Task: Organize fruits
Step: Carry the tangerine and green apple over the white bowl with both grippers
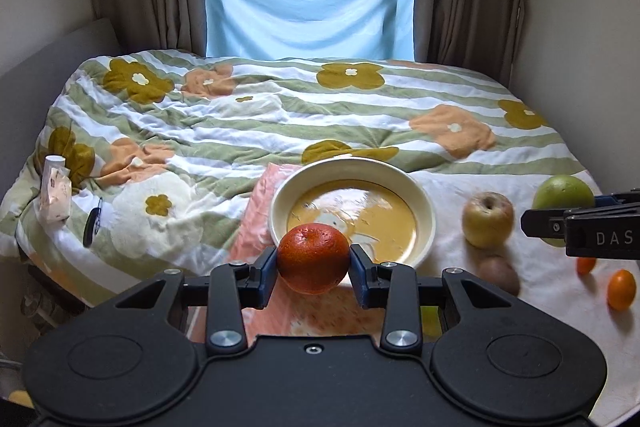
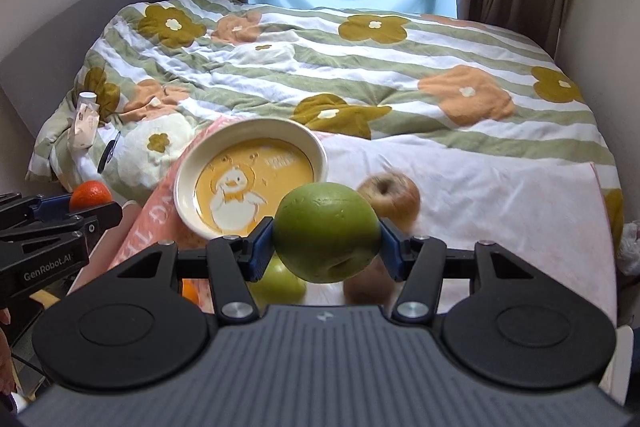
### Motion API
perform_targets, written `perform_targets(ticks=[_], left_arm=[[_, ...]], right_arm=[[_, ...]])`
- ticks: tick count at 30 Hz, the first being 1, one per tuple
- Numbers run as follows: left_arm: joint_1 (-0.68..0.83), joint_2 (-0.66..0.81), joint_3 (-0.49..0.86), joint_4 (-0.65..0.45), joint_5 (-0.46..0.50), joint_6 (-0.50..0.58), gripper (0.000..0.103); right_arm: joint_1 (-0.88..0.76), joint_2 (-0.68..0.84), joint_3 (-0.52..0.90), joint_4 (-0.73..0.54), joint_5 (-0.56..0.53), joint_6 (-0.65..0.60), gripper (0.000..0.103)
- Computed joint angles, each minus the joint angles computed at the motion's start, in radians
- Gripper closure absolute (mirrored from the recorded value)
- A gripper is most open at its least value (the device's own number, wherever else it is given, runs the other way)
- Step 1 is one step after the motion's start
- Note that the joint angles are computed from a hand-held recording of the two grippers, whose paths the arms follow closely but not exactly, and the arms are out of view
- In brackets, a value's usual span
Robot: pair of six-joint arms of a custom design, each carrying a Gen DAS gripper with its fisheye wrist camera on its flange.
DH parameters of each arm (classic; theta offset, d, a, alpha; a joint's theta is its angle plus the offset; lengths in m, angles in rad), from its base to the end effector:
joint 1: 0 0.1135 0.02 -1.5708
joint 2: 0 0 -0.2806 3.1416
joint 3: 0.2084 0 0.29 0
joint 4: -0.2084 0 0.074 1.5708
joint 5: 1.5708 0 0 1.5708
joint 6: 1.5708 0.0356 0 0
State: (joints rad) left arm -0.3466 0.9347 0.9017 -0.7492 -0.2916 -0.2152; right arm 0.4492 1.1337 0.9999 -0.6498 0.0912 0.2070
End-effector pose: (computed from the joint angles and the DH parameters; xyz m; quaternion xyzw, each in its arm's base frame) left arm 0.2062 -0.0636 0.3136 0.0043 0.9152 0.0235 0.4024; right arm 0.2428 0.1134 0.3121 -0.0941 0.9179 0.0836 0.3762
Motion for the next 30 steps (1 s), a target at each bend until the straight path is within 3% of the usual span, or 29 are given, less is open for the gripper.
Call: perform_targets(ticks=[5,14,22,30], left_arm=[[0.153,0.149,0.028,0.140,0.126,0.146,0.062],[0.260,0.408,0.120,0.294,0.250,0.281,0.062],[0.273,0.597,0.208,0.349,0.314,0.370,0.062],[0.257,0.735,0.267,0.383,0.333,0.454,0.062]], right_arm=[[0.031,0.206,0.111,0.082,0.034,0.042,0.034],[0.031,0.496,0.316,0.136,0.056,0.073,0.034],[0.003,0.675,0.456,0.141,0.031,0.094,0.034],[-0.021,0.760,0.529,0.119,0.012,0.110,0.034]])
